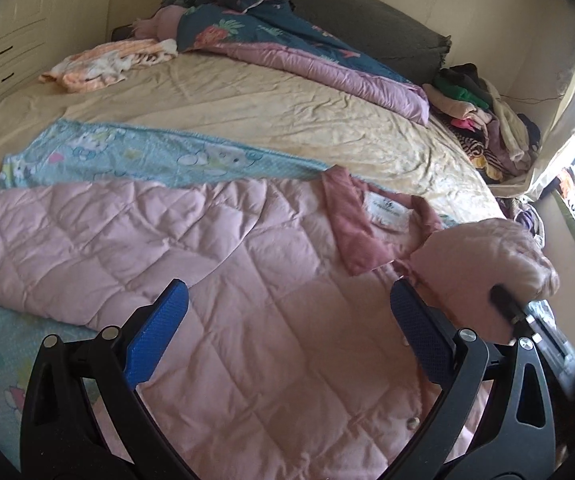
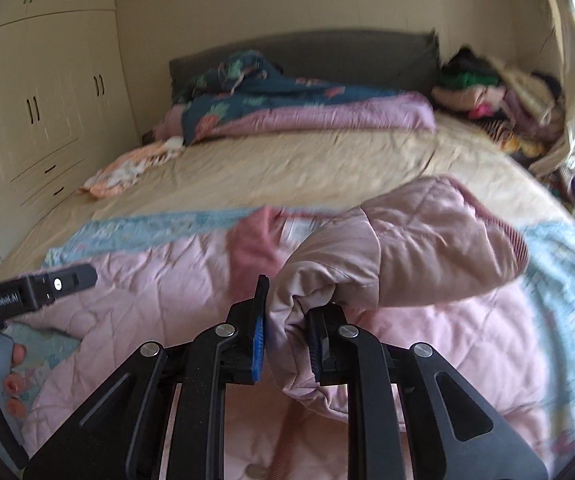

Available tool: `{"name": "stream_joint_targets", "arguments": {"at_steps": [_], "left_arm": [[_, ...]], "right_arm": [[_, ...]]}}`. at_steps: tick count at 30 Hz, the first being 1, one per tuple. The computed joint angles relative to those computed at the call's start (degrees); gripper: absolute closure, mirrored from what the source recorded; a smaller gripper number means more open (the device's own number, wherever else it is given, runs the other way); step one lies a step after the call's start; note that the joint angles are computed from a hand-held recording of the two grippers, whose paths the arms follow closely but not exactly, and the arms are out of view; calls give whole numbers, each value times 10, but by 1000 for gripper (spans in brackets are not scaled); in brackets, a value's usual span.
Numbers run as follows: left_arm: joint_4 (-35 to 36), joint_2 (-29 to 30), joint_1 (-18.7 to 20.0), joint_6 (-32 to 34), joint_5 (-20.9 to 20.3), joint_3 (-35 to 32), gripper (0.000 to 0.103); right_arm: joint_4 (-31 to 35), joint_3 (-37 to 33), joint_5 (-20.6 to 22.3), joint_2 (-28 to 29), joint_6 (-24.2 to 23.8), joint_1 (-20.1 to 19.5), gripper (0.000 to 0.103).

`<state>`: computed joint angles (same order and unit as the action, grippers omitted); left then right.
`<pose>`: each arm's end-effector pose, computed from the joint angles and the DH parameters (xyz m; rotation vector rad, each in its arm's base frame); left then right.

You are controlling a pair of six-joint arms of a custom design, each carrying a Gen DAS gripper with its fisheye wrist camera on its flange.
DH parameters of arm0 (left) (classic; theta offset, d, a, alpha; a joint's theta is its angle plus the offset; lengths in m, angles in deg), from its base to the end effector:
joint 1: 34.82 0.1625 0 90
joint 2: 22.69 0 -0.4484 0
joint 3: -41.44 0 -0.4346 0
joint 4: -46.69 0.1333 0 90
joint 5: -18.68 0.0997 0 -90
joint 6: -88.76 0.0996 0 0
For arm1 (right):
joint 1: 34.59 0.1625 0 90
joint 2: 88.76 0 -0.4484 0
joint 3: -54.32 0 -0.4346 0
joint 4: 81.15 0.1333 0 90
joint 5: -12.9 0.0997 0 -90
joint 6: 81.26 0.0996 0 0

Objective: Fold large clothes
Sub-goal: 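Carry the sleeve across the jacket front and open the right gripper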

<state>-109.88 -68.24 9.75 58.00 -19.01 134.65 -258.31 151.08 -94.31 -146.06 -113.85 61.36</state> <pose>-0.3646 -0.6569 0.1361 0.1122 2.4146 -1.0457 0.1774 -0.7006 0.2733 0.6656 -2.4095 0.9860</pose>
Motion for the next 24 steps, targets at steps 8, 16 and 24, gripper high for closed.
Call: {"name": "stream_joint_targets", "arguments": {"at_steps": [8, 16, 24], "left_arm": [[0, 10, 18, -11, -56, 1, 8], [2, 15, 18, -15, -64, -2, 8], [-87, -11, 17, -12, -102, 23, 8]], "right_arm": [[49, 31, 18, -18, 109, -24, 45], [-23, 60, 58, -59, 278, -62, 46], [-35, 52, 99, -43, 88, -21, 80]]}}
